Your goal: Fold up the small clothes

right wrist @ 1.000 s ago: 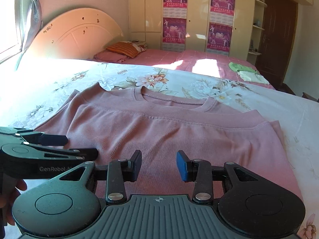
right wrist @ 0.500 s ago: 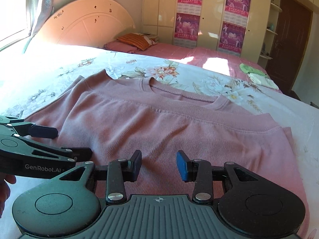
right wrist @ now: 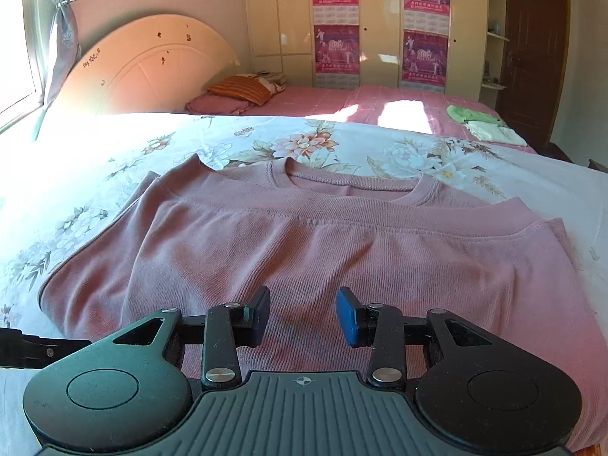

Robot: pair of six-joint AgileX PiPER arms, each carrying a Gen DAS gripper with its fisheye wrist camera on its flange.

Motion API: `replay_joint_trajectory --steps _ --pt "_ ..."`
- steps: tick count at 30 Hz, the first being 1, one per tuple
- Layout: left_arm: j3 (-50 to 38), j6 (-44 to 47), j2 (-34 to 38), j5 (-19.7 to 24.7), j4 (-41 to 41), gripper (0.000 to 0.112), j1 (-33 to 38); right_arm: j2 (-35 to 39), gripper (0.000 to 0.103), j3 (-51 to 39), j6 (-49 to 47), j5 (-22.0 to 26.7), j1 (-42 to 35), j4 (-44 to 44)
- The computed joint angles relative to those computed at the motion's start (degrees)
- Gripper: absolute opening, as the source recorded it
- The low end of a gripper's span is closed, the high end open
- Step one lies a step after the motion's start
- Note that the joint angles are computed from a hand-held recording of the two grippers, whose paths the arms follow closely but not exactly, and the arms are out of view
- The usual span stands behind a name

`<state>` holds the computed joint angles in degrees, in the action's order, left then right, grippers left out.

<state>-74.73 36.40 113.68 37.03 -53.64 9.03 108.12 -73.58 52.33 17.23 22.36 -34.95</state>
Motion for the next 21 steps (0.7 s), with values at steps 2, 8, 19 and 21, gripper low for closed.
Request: replay_joint_trajectory --steps 2,8,19,21 --pt "-0.56 1.9 1.12 0.74 -2.96 0.092 0.44 1.59 0.039 -1.31 2.47 1.71 1.23 -3.27" --pt "-2.65 8.52 5.78 0.62 -17.37 0.099 1.38 3.75 0.039 -2.12 5.16 2.5 2.05 -6.1" --pt "-8.63 11.51 13.69 -3.54 -31.69 0.025 0.78 3.67 0.052 -1.59 10.85 2.32 1.99 -12.12" --pt "-8.28 12.17 14.04 -3.72 -32.84 0.017 1.13 4.86 0.052 -1.58 13.31 3.03 2.68 -14.86"
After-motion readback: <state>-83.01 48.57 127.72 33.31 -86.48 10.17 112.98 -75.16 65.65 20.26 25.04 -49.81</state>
